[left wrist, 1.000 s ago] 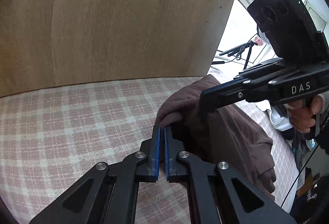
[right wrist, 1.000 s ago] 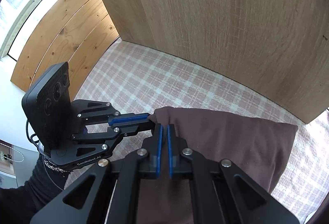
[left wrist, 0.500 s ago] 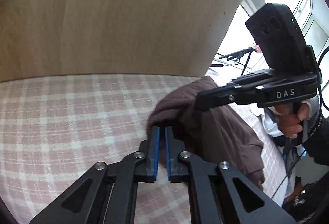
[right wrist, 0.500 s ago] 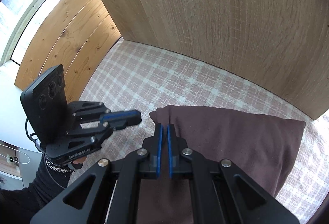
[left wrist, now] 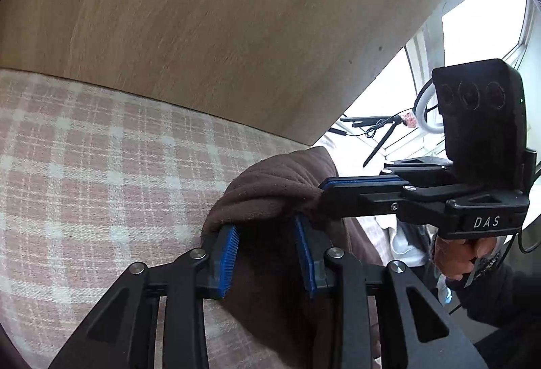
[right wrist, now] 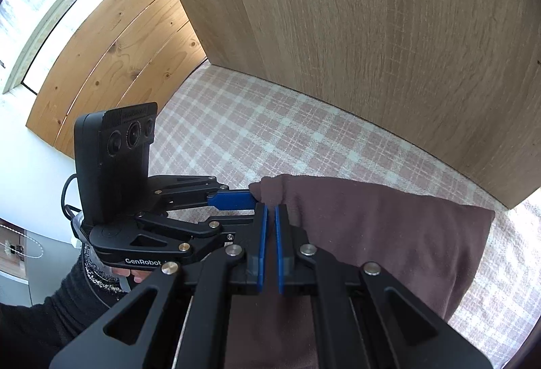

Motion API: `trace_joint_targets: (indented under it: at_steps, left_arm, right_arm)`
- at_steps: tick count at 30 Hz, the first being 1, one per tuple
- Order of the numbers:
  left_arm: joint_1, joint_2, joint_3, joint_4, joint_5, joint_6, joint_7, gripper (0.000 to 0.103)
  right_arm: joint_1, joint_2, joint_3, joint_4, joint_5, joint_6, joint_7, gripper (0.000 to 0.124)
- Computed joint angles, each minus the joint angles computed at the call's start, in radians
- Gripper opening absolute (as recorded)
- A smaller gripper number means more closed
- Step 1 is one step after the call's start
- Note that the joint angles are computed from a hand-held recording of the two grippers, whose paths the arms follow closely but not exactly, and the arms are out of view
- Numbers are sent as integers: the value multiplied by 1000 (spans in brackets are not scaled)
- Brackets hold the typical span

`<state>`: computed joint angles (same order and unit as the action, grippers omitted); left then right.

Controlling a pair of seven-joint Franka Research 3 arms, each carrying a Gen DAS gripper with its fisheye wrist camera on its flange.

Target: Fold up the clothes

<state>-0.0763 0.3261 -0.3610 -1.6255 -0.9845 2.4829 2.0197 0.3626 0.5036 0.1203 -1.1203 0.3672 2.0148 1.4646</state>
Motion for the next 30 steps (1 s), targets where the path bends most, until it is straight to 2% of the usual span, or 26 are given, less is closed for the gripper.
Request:
trace_joint_targets:
  at_steps: [3,6,8,11,13,14,15,17,20,22,26,30]
  left_arm:
    - [33,6,-26,-11,-139,-5,78,27]
    - [35,8,-26,-11,-233,12,119,10]
    - [9,2,-10,-10,-197,44,118,6]
    - [-8,-11,2,-15,-141,57,103,5]
    - [-9,-17,9,-20,-111,50,80,5]
    - [-4,-19,12,-23,-103,38,70,5]
    - [2,-19,12,-24,-105,22,67,5]
    - [7,-19,16,-22,-90,2,57,5]
    - [6,-20,30,-13,-24,-31,33,4]
    - [-2,-19,49,-9,53,-42,-21,4]
    - [29,-22,42,-21,48,-50,-25,1]
    - [45,-20,60,-24,77,-58,-110,0]
  right_arm:
    - [-12,-2,6,-5,26,1,-7,5]
    - [-17,-13,8,-22,37,8,-23,5]
    - [-19,-17,9,-28,43,9,-32,5]
    - [-25,-21,11,-29,52,10,-55,6]
    - [-28,-23,12,-31,58,11,-69,10]
    - [-23,-41,4,-61,46,51,-79,18]
    - [-21,-58,0,-90,25,95,-82,23]
    - [54,-63,-61,-110,-176,136,-69,23]
    - [86,-24,-78,-91,-312,81,-91,22]
    - [79,-16,-73,-100,-315,86,-87,21]
    - [72,-9,-69,-119,-317,102,-80,21]
    - [80,-27,-72,-136,-339,124,-62,21]
